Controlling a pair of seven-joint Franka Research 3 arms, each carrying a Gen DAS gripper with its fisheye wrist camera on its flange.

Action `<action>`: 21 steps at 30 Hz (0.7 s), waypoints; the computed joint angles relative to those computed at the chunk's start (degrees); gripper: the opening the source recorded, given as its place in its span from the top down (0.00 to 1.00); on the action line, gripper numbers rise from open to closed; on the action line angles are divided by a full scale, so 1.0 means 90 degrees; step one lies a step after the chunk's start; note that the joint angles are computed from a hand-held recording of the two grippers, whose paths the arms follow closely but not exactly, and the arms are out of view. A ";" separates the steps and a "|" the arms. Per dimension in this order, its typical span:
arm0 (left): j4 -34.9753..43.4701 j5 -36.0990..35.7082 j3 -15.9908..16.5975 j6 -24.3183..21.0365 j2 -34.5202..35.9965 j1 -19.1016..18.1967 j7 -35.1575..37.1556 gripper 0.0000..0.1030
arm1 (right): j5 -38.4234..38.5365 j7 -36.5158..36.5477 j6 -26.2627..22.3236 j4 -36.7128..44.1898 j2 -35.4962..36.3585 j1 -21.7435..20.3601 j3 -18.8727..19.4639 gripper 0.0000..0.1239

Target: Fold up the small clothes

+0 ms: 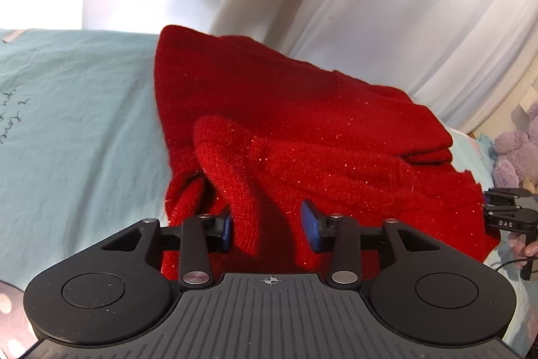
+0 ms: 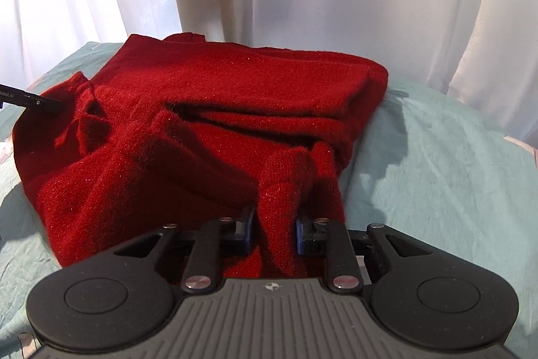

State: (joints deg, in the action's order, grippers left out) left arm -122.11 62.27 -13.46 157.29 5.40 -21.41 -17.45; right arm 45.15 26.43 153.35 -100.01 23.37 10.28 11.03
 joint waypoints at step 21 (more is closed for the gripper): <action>0.0906 0.0887 -0.0085 -0.1505 0.0168 0.0343 -0.0074 0.85 | 0.1685 -0.0841 0.1195 0.2417 0.1267 0.0886 -0.0418 0.92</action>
